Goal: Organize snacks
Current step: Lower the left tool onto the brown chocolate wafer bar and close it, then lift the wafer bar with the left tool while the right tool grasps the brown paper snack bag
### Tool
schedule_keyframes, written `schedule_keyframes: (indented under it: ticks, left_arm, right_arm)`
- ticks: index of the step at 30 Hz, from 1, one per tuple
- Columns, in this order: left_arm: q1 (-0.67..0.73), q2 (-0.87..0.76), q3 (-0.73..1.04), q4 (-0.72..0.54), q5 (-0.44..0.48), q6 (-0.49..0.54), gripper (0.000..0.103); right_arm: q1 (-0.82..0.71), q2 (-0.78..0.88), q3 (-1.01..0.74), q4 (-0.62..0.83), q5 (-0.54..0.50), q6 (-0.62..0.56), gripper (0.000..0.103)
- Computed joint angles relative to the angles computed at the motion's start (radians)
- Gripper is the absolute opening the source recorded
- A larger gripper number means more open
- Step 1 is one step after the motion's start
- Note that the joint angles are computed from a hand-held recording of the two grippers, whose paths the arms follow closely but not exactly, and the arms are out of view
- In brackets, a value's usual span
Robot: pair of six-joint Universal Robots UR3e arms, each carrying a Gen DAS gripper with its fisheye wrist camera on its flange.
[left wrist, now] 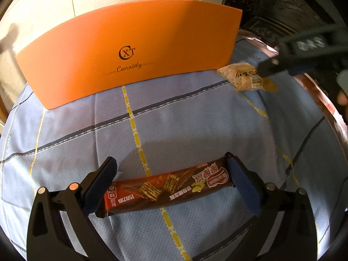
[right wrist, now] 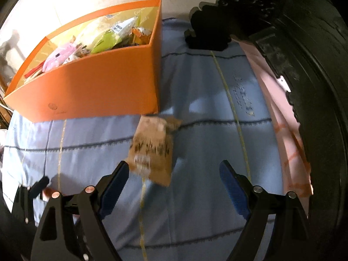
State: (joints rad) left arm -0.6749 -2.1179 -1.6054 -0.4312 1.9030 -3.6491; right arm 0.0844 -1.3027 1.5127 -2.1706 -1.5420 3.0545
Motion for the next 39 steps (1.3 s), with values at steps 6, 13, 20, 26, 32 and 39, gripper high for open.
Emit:
schedule_keyframes:
  ticks: [6, 13, 20, 26, 32, 39]
  left_arm:
    - [0.012, 0.033, -0.076, 0.095, -0.031, 0.016, 0.062]
    - [0.002, 0.026, -0.038, 0.002, 0.012, -0.021, 0.099]
    - [-0.114, -0.014, 0.117, -0.273, 0.202, -0.198, 0.099]
    - [-0.135, -0.009, 0.102, -0.273, 0.219, -0.27, 0.099]
    - [-0.116, 0.016, 0.092, -0.297, 0.227, -0.231, 0.099]
    - [-0.039, 0.086, 0.015, -0.302, 0.191, -0.255, 0.099]
  right_arm:
    - [0.072, 0.144, -0.15, 0.051, -0.07, 0.036, 0.085]
    - [0.083, 0.181, -0.153, 0.068, -0.07, 0.026, 0.085]
    - [0.048, 0.156, -0.06, 0.005, -0.034, 0.069, 0.094]
    - [0.044, 0.156, -0.051, -0.01, -0.041, 0.067, 0.097]
    - [0.079, 0.152, -0.07, 0.018, -0.057, 0.084, 0.097]
    - [0.104, 0.139, -0.074, 0.038, -0.067, 0.086, 0.097]
